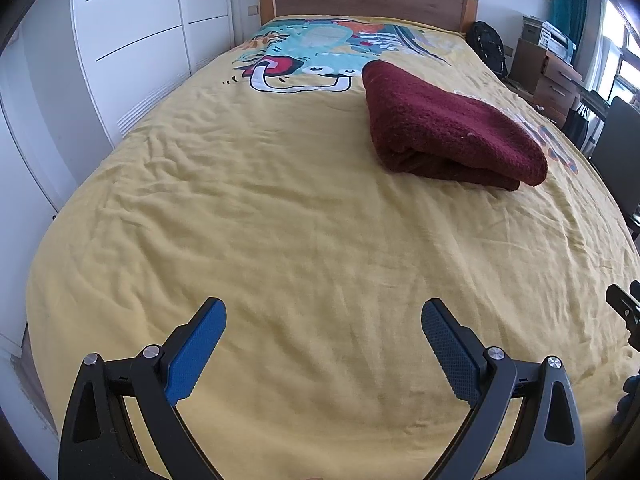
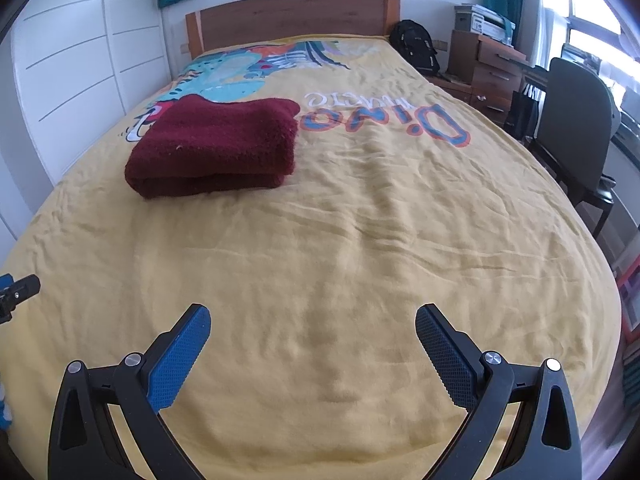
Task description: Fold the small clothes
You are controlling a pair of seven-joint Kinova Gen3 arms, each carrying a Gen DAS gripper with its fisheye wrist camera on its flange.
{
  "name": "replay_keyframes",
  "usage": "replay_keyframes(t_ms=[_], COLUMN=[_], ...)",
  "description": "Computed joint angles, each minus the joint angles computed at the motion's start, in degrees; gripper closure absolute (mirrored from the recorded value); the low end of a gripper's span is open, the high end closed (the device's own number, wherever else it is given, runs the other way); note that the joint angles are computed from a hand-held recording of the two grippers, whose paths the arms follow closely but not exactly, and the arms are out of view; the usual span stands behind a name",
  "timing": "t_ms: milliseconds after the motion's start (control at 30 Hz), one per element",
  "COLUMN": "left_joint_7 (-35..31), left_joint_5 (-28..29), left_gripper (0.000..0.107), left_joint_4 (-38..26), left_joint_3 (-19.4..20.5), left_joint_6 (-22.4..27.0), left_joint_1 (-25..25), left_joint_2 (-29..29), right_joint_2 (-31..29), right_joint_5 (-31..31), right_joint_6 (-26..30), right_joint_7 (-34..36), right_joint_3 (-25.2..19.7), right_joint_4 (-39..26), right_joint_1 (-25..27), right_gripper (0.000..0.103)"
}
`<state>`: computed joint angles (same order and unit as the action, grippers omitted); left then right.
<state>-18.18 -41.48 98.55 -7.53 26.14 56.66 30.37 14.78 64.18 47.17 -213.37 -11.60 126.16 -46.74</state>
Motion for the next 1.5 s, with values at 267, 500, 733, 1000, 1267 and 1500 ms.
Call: replay_keyframes(t_ms=[267, 500, 733, 1000, 1267, 1500], left_joint_7=[0.88, 1.25, 1.72, 2.15, 2.33, 1.72], left_joint_5=[-1.00, -1.62, -2.09, -2.53, -2.63, -2.50], left_gripper=[0.011, 0.011, 0.011, 0.011, 0.011, 0.011], left_joint_4=[-0.60, -0.64, -0.28, -0.43, -0.43, -0.49], left_joint_3=[0.11, 0.37, 0.23, 0.25, 0.46, 0.91], left_joint_6=[0.70, 0.55, 0.23, 0.30, 0.48, 0.56], left_joint_1=[0.96, 1.06, 1.29, 1.37, 1.34, 0.98], left_joint_2=[0.08, -0.02, -0.30, -0.20, -0.23, -0.31], right_joint_2=[0.11, -0.03, -0.22, -0.34, -0.45, -0.62], right_joint_5=[-0.30, -1.00, -1.64, -1.74, -1.56, -1.53], right_joint_6=[-0.30, -0.02, 0.40, 0.49, 0.91, 0.96], right_joint_7=[0.70, 0.73, 0.30, 0.06, -0.98, -1.02], right_joint_3=[-0.02, -0.01, -0.13, -0.12, -0.22, -0.40], right_joint_4=[0.02, -0.08, 0.09, 0.20, 0.56, 0.70], right_joint_1=[-0.04, -0.13, -0.39, -0.35, -0.49, -0.33], right_gripper=[0.001, 0.001, 0.001, 0.001, 0.001, 0.001])
